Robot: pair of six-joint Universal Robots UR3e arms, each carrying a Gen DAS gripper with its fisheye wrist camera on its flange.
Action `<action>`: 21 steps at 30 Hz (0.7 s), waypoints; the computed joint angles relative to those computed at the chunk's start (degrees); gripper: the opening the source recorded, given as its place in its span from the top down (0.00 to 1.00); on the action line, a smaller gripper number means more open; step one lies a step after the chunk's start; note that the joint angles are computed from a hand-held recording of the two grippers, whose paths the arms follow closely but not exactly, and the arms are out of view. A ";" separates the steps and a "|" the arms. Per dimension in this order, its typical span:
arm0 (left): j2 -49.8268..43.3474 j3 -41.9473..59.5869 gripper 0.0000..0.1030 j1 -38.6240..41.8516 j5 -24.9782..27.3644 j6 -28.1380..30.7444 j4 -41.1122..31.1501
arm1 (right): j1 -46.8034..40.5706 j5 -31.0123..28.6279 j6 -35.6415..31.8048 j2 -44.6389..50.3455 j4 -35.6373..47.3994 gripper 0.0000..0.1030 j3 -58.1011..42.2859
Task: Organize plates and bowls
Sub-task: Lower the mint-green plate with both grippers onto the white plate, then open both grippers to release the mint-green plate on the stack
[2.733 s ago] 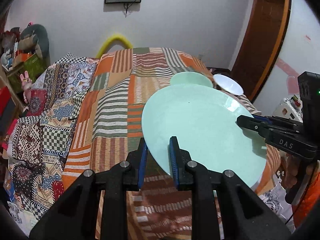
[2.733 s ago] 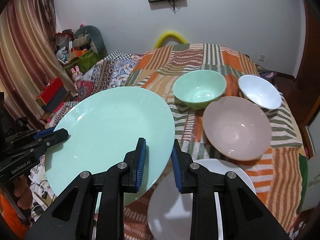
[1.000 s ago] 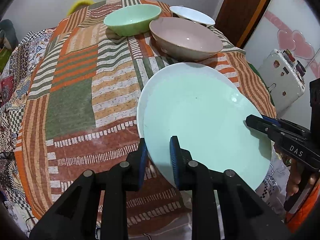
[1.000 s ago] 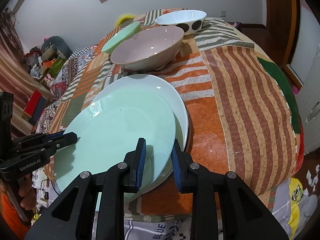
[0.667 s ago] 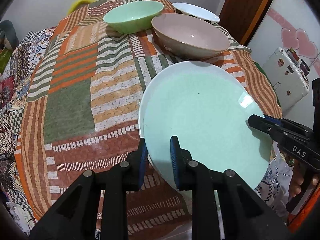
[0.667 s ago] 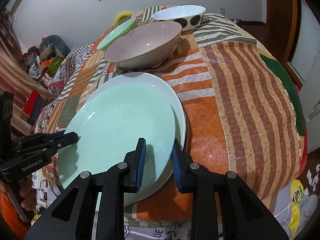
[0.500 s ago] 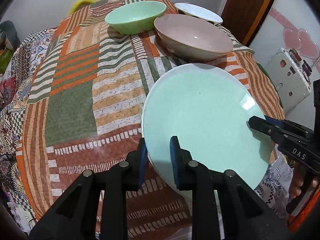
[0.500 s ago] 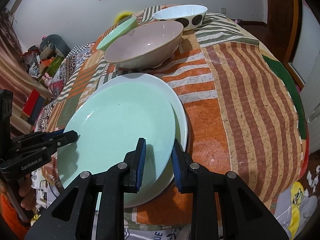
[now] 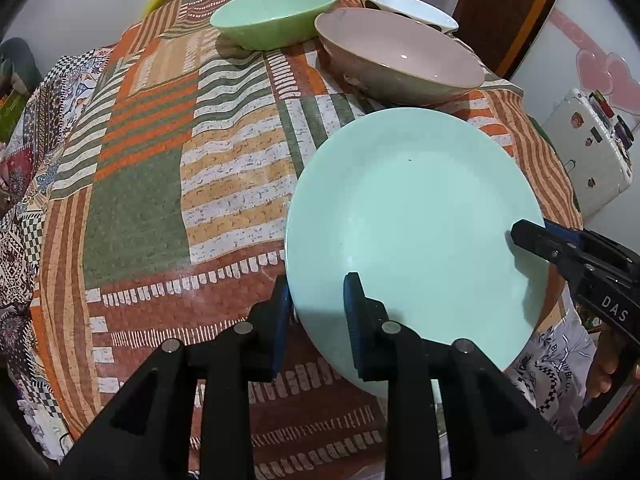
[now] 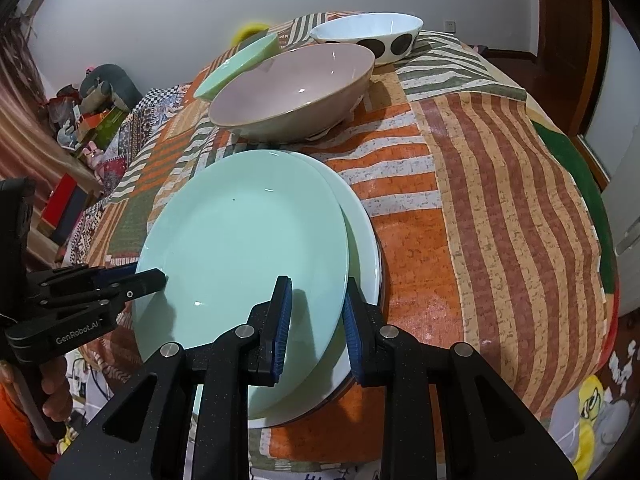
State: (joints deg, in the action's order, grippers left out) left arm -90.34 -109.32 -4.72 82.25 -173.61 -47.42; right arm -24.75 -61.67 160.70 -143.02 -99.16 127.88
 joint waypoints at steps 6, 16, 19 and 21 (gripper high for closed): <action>-0.27 0.28 0.70 -0.61 0.62 -0.07 -0.13 | 2.33 -2.00 1.89 0.88 -2.64 0.78 -0.04; 1.84 0.51 0.67 0.79 -1.44 0.21 -1.35 | -3.73 -1.66 -2.68 -3.37 2.06 0.66 -2.33; 3.51 1.02 0.61 1.43 -1.83 0.40 -1.31 | -7.98 0.79 -5.84 -4.42 6.46 0.66 -4.04; 4.43 1.74 0.57 1.55 -1.91 0.41 -0.78 | -9.63 1.94 -6.98 -4.35 7.82 0.66 -5.21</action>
State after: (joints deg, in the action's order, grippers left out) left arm -85.91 -107.58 -3.17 80.34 -173.20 -48.21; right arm -34.37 -59.74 153.72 -147.37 -91.34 122.68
